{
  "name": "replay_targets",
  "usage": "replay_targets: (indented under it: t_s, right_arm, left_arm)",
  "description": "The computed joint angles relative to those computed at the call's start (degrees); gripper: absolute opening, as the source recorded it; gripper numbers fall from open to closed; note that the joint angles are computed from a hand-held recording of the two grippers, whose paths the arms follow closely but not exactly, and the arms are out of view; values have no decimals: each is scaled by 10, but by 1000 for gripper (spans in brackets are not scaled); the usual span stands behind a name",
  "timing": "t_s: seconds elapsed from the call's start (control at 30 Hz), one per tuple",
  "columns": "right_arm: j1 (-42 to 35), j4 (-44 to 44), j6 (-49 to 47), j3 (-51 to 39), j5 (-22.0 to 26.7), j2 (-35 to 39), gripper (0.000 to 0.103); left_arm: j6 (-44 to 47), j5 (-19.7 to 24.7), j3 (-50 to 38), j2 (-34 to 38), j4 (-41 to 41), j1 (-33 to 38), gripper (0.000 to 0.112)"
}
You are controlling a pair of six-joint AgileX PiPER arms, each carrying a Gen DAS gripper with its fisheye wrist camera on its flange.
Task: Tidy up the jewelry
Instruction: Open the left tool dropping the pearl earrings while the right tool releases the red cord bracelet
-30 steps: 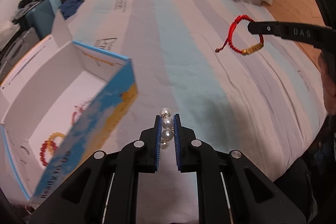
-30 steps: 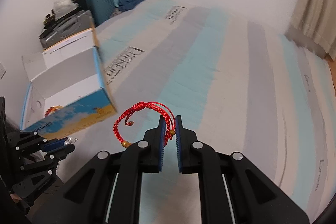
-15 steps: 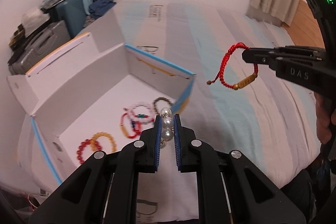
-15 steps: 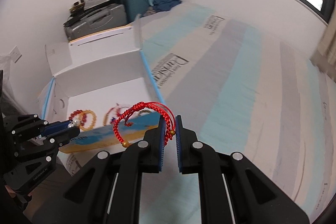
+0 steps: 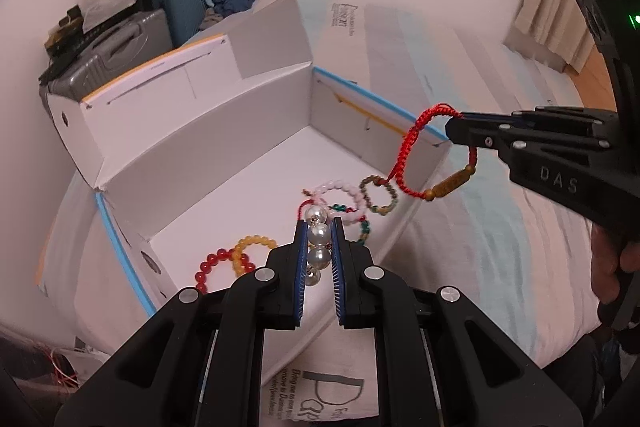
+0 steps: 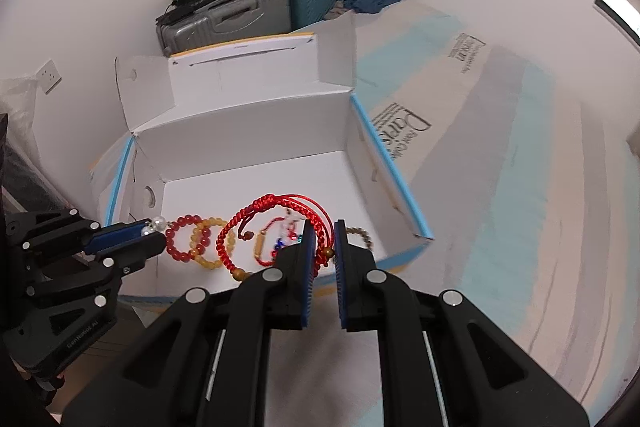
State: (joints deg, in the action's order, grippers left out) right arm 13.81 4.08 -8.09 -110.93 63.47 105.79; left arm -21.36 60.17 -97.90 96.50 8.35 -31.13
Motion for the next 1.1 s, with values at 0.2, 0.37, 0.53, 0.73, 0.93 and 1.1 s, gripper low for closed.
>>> replay_targets:
  t_s: [0.2,0.37,0.53,0.73,0.93,1.1]
  right_arm:
    - [22,-5,10,-25,2,46,9]
    - [31,-6,13,-49,6,82,9]
    - [38,-6,16,-69,9,117,9]
    - [47,-18,24,-81,11,148,13]
    - [57,-48,35,-38,-32,136,58]
    - [56,-70,50,-1,-69,116,81]
  left_arm:
    - [20,-30,32,4,-25,32,11]
    - [36,-49,55,11,-44,59,11]
    - [48,-61,66,23,-57,75,11]
    - [52,-68,76,33,-63,86,12]
    - [-37,-104,111,10,32,71,89]
    - [-50,-92,103,14,58,60,95]
